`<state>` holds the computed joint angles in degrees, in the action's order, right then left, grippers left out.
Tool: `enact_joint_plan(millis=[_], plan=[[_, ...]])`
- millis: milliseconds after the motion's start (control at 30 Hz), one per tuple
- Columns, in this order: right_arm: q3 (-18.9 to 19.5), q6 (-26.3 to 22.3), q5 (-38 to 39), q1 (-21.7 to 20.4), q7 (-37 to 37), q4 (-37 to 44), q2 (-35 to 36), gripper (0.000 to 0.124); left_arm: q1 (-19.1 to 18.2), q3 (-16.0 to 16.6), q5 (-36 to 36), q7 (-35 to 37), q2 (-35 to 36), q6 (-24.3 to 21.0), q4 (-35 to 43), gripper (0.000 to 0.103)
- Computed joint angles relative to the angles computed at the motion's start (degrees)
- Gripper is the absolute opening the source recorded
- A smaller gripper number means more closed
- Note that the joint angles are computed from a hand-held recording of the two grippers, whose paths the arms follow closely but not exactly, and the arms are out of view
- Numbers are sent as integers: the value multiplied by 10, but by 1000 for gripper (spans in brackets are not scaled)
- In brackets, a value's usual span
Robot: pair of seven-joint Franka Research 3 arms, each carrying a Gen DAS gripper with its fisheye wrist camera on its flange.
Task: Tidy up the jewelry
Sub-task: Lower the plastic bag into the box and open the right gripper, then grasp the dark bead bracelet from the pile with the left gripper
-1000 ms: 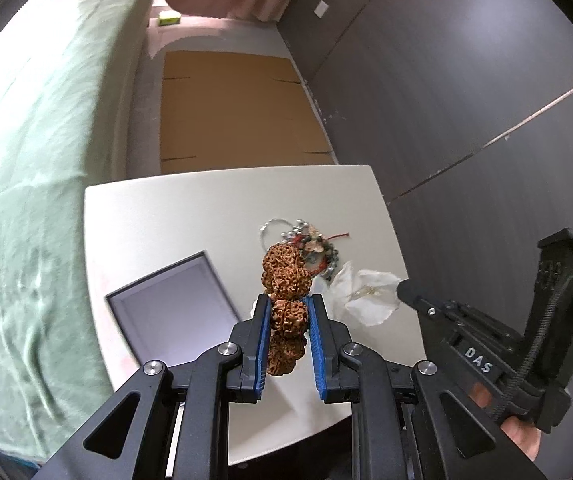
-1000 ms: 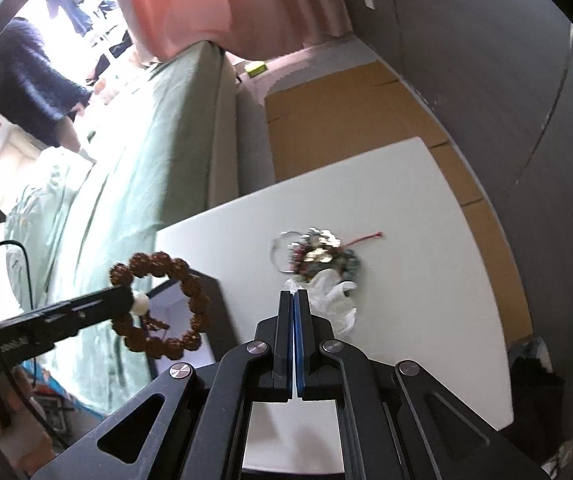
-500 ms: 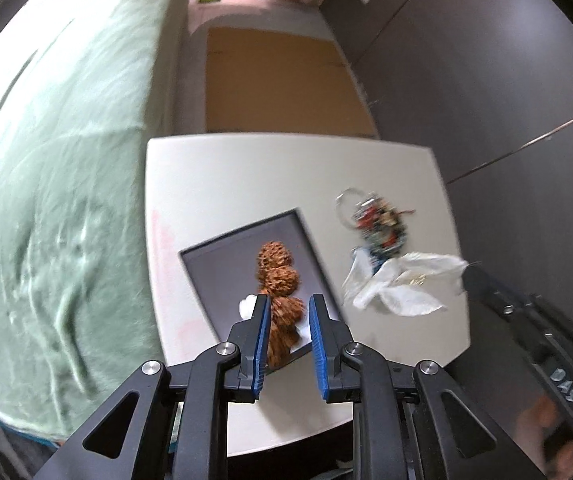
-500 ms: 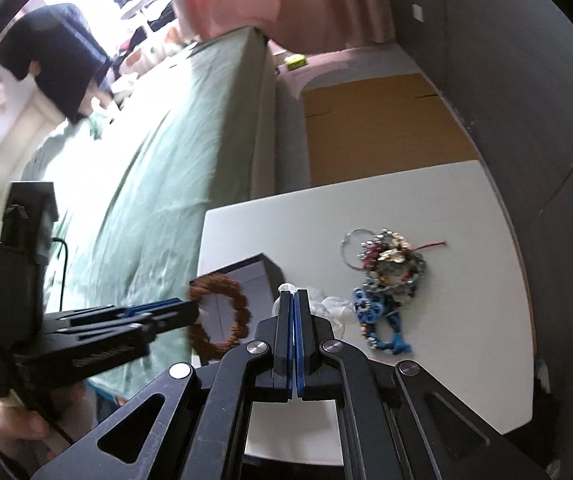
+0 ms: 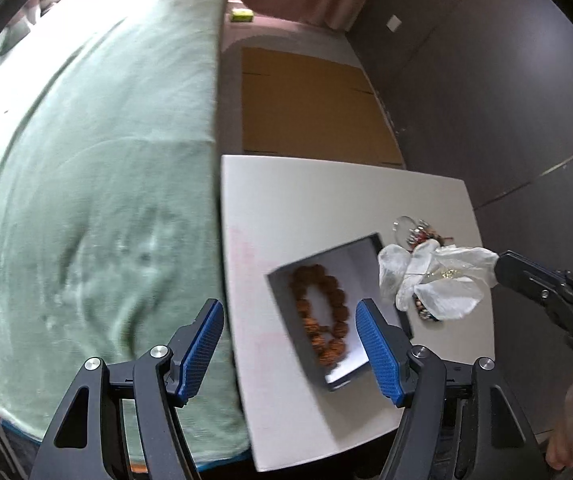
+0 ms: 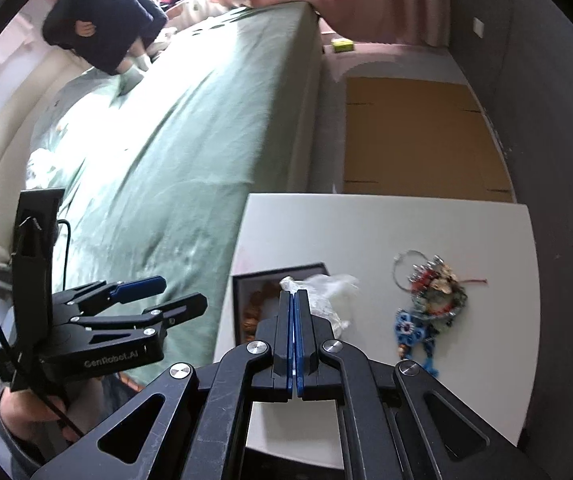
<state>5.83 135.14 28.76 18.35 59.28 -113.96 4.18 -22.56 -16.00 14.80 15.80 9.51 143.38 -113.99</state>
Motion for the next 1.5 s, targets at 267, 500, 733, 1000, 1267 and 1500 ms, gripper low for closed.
enact_joint_plan(millis=[267, 500, 733, 1000, 1267, 1500], plan=[[2, -28, 1, 5, -6, 12, 25, 22, 7, 1, 0, -24, -33, -5, -35, 71], [-13, 1, -14, -16, -1, -7, 22, 59, -2, -3, 8, -14, 4, -23, 20, 78], [-30, 6, -59, -41, 37, 1, 41, 69, -23, -4, 11, 24, 89, -53, 138, 78], [-39, -4, -76, -69, 25, 7, 58, 69, -54, 3, -1, 68, 192, -94, 277, 78], [-47, 4, -93, -87, 18, 12, 73, 69, -75, 12, -22, 103, 277, -125, 391, 78], [-47, -12, -72, -108, -17, 31, 97, 69, -89, 20, -37, 130, 351, -165, 494, 78]])
